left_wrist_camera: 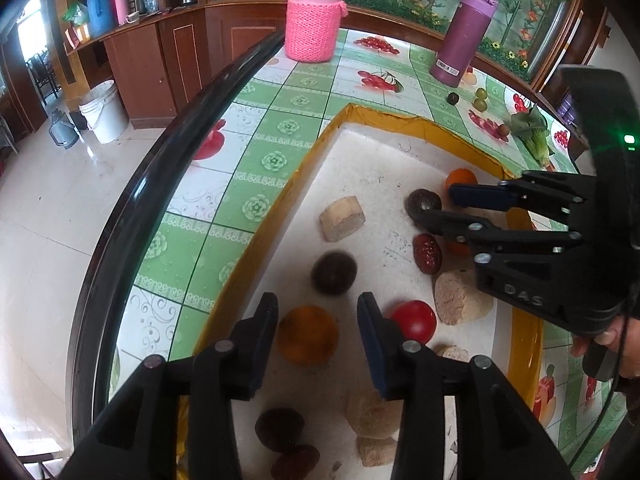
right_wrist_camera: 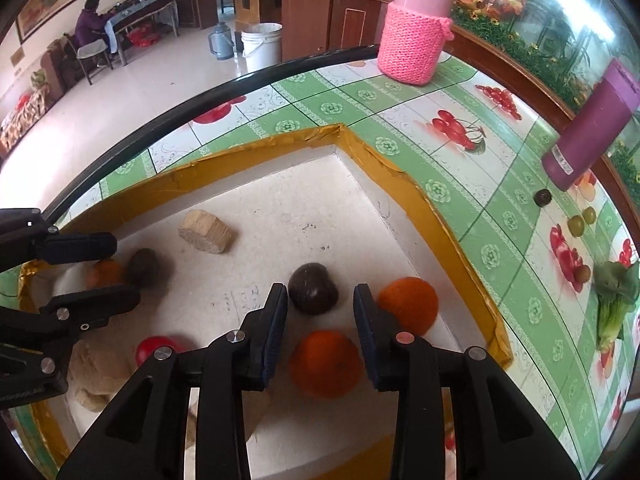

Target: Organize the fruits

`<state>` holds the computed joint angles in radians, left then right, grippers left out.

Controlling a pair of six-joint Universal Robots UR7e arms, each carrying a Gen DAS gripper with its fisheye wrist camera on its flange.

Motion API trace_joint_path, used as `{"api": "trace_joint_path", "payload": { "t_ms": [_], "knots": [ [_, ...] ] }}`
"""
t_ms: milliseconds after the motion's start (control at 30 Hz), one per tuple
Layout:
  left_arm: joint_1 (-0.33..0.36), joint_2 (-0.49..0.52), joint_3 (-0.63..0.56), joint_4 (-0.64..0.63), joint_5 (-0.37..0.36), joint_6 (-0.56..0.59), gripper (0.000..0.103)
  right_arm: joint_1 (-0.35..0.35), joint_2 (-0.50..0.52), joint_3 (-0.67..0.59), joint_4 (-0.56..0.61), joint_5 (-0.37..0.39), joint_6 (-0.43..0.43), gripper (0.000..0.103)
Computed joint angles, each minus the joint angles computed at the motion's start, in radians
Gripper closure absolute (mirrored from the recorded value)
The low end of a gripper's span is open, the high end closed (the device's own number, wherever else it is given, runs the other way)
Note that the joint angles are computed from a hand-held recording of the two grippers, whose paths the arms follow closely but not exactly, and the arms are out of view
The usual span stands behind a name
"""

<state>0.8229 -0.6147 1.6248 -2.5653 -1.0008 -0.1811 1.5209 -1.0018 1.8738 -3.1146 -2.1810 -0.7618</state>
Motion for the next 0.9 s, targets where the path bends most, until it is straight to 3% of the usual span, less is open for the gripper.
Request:
{"api": "trace_joint_path", "payload": {
  "t_ms": [100, 200, 233, 267, 500, 600, 667, 800, 900],
  "knots": [
    [-0.011, -0.014, 0.028, -0.017, 0.027, -0.004, 0.041, 0.014, -0.047, 0.056, -0.024, 0.002, 0.034, 0.065],
    [-0.023, -0.03, 0.057, -0.05, 0.047, -0.027, 0.037, 0.033, -0.094, 0.127, -0.066, -0.008, 0.062, 0.039],
    [-0.028, -0.039, 0.072, -0.062, 0.055, -0.046, 0.033, 0.043, -0.112, 0.163, -0.104, -0.017, 0.064, 0.026],
    [-0.035, -0.049, 0.09, -0.076, 0.067, -0.068, 0.029, 0.05, -0.129, 0.193, -0.131, -0.018, 0.065, 0.021],
    [-0.11, -0.143, 0.252, -0.168, 0.193, -0.26, 0.025, 0.08, -0.252, 0.341, -0.116, 0.022, 0.18, 0.012],
    [-0.145, -0.175, 0.316, -0.206, 0.229, -0.297, 0.021, 0.106, -0.265, 0.423, -0.231, -0.013, 0.204, 0.004],
    [-0.163, -0.191, 0.361, -0.255, 0.249, -0.293, 0.012, 0.117, -0.258, 0.471, -0.326, -0.046, 0.231, 0.0],
    [-0.178, -0.205, 0.418, -0.348, 0.246, -0.224, 0.012, 0.126, -0.223, 0.52, -0.48, -0.101, 0.277, 0.0],
    [-0.181, -0.218, 0.427, -0.322, 0.229, -0.154, 0.012, 0.139, -0.184, 0.533, -0.577, -0.132, 0.34, 0.0]
  ]
}}
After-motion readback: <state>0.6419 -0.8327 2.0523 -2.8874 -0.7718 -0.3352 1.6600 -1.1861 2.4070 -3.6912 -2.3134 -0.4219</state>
